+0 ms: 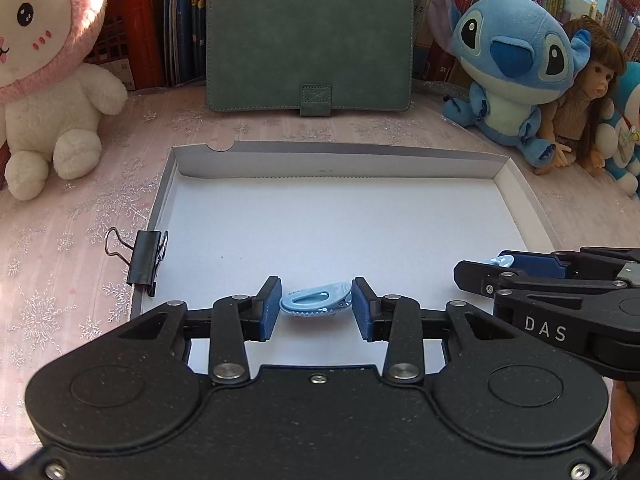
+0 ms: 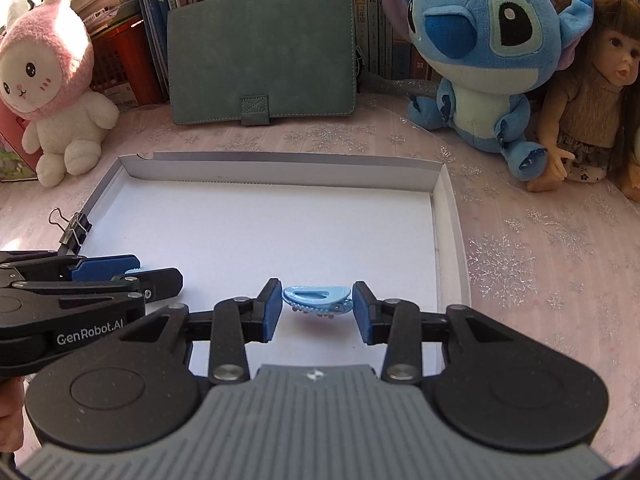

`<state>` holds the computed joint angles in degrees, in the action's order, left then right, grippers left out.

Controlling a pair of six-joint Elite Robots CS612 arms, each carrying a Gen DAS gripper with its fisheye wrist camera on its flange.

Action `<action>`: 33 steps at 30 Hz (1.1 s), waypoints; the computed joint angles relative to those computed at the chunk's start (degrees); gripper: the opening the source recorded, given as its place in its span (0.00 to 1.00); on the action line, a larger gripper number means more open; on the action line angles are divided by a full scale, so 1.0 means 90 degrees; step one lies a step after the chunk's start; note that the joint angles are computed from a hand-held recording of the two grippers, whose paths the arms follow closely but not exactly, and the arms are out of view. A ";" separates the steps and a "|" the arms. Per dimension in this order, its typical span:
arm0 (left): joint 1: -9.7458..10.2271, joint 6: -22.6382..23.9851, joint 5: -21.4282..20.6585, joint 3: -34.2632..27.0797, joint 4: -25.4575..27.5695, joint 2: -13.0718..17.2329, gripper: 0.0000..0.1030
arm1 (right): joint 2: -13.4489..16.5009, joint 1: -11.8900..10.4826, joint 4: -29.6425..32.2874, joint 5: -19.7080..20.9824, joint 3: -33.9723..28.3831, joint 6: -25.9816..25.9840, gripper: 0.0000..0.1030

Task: Organize rigid objects
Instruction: 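Carry both blue clips into the white tray and open both tools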

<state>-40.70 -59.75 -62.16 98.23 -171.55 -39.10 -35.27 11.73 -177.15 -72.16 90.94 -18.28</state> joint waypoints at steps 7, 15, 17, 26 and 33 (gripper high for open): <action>-0.0019 0.0115 0.0078 -0.0024 0.0111 -0.0004 0.35 | 0.0009 0.0022 0.0037 -0.0052 0.0010 -0.0061 0.43; -0.0033 0.0283 0.0136 -0.0083 0.0302 -0.0001 0.36 | 0.0005 0.0037 0.0061 -0.0105 -0.0004 -0.0161 0.46; -0.0034 0.0282 0.0141 -0.0089 0.0323 -0.0001 0.36 | 0.0006 0.0041 0.0055 -0.0119 -0.0005 -0.0174 0.47; -0.0034 0.0239 0.0120 -0.0084 0.0459 -0.0034 0.54 | 0.0003 0.0008 -0.0124 -0.0097 0.0051 0.0064 0.64; -0.0144 0.0099 0.0409 0.0090 0.0540 -0.0120 0.76 | -0.0052 -0.0066 -0.0645 0.0020 0.0267 0.0072 0.75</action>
